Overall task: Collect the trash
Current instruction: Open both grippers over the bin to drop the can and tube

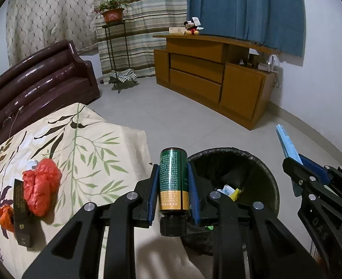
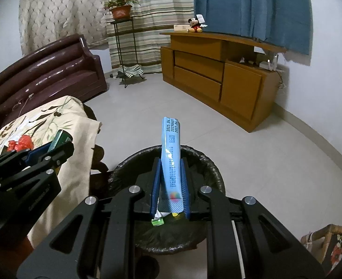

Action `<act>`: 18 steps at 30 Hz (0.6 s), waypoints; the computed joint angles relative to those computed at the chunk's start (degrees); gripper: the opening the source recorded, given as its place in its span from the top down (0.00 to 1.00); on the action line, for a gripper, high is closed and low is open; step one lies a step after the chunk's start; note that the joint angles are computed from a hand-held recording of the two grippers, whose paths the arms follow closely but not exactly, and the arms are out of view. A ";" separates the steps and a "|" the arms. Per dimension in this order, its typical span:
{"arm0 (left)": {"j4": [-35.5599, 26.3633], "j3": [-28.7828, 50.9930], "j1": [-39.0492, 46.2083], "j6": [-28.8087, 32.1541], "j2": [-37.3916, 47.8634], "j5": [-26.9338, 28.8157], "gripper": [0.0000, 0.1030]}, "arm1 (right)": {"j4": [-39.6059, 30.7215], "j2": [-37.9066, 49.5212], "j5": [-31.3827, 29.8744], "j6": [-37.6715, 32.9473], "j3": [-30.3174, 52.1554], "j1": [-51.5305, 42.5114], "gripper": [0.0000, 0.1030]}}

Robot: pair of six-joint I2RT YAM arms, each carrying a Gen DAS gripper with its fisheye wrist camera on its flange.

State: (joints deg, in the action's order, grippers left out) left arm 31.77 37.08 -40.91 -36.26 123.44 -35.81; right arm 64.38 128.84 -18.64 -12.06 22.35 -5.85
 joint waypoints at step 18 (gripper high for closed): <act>-7.73 10.01 1.47 0.76 5.54 1.28 0.59 | -1.05 5.56 2.63 1.84 6.79 0.55 0.70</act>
State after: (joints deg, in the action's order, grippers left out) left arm 24.05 47.09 -39.44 -35.50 128.98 -34.53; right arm 63.33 134.40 -16.01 -10.22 29.14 -5.29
